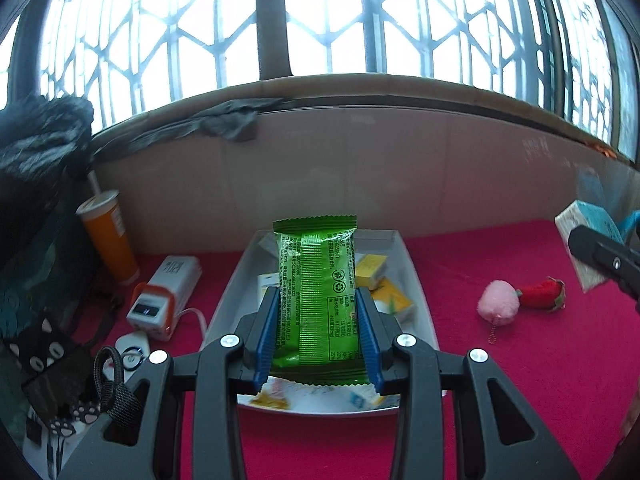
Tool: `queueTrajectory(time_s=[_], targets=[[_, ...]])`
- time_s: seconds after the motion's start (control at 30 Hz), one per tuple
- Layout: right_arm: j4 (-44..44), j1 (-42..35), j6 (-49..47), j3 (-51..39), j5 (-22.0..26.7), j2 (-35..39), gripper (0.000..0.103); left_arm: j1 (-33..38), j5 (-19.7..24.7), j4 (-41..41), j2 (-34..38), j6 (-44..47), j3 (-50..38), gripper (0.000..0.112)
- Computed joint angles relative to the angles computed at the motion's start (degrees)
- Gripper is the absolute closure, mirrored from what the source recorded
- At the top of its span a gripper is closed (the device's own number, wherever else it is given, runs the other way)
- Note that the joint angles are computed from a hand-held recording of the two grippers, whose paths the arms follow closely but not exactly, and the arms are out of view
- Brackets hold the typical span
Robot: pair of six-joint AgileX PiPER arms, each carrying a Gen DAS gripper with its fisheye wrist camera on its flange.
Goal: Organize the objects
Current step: 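Lift and carry the green snack bar and teal tissue pack over the tray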
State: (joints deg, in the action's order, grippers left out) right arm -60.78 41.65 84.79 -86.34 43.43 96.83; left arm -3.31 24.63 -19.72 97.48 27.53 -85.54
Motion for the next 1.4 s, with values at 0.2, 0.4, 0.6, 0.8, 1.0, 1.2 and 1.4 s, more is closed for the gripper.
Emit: queueTrajectory(time_s=[0.2,0.4,0.6,0.8,1.0,1.2,1.4], targets=[[-2.5,-3.7,6.2,8.0,-2.7,-6.0,0.026,-6.4,0.1,10.6,0.1,-7.8,-1.3,0.076],[-5.5,-7.4,12.1,15.9,-5.1,-12.2,0.026,-12.9,0.3,21.2,0.5,-16.1,-1.8,0.076],[-7.3,-11.0,15.7,21.8,-7.0,-17.3,0.026,-19.1,1.1,30.5,1.0,-23.6,-2.3,0.076],[-8.7,-14.3,19.0,26.6,-8.4,-21.6,0.026,-24.3,2.3,36.6,1.6,-28.1,-3.3,0.076],[-10.2,-15.4,20.3,28.5,-6.9,-24.2,0.026,-25.3,5.2,27.5,4.2,-20.1,-8.5,0.076],[-9.9,-14.0,16.5,25.0,-4.0,-23.3,0.026,-23.8,6.4,21.0,4.9,-16.3,-12.2,0.076],[-9.8,-10.5,12.8,20.0,-1.6,-20.2,0.026,-19.7,5.4,12.9,4.2,-11.4,-12.0,0.076]])
